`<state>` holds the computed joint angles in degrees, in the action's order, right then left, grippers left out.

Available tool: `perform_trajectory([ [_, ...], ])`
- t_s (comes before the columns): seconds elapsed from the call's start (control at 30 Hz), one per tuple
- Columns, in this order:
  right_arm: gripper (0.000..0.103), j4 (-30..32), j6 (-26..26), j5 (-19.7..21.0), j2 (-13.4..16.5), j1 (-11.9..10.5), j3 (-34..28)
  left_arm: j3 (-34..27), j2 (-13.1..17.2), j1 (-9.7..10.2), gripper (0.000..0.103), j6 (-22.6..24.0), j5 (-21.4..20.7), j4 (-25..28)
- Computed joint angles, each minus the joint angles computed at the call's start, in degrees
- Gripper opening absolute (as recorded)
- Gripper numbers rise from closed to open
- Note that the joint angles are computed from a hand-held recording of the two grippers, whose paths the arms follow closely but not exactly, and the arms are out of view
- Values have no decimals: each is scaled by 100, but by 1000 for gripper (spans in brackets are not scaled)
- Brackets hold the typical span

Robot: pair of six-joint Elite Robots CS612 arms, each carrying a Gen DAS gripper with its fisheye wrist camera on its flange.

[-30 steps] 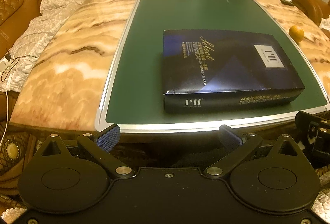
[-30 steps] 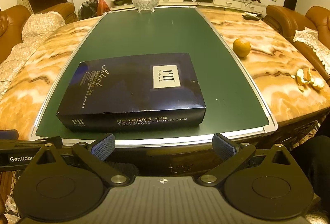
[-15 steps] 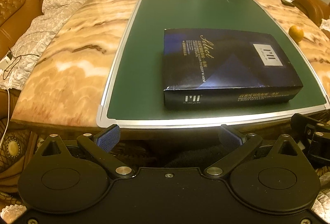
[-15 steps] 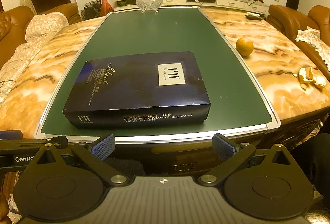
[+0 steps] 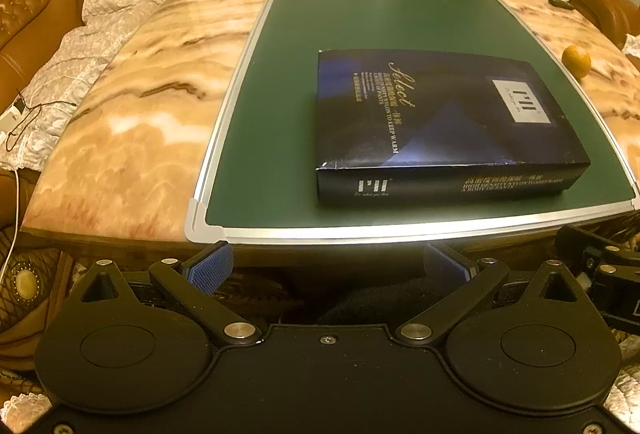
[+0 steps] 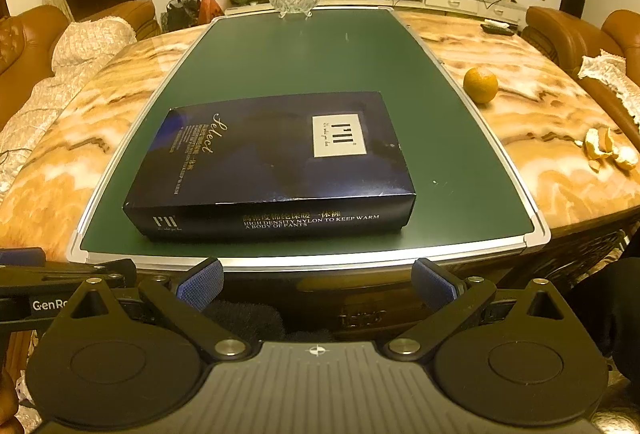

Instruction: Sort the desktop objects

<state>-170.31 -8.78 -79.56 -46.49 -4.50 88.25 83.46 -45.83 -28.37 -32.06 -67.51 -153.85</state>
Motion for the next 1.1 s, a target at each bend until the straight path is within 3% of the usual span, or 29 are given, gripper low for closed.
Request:
perform_trajectory([
  [1.1, 103, 273, -40, 18, 118, 31, -185, -140, 81, 32, 103, -31, -96, 221],
])
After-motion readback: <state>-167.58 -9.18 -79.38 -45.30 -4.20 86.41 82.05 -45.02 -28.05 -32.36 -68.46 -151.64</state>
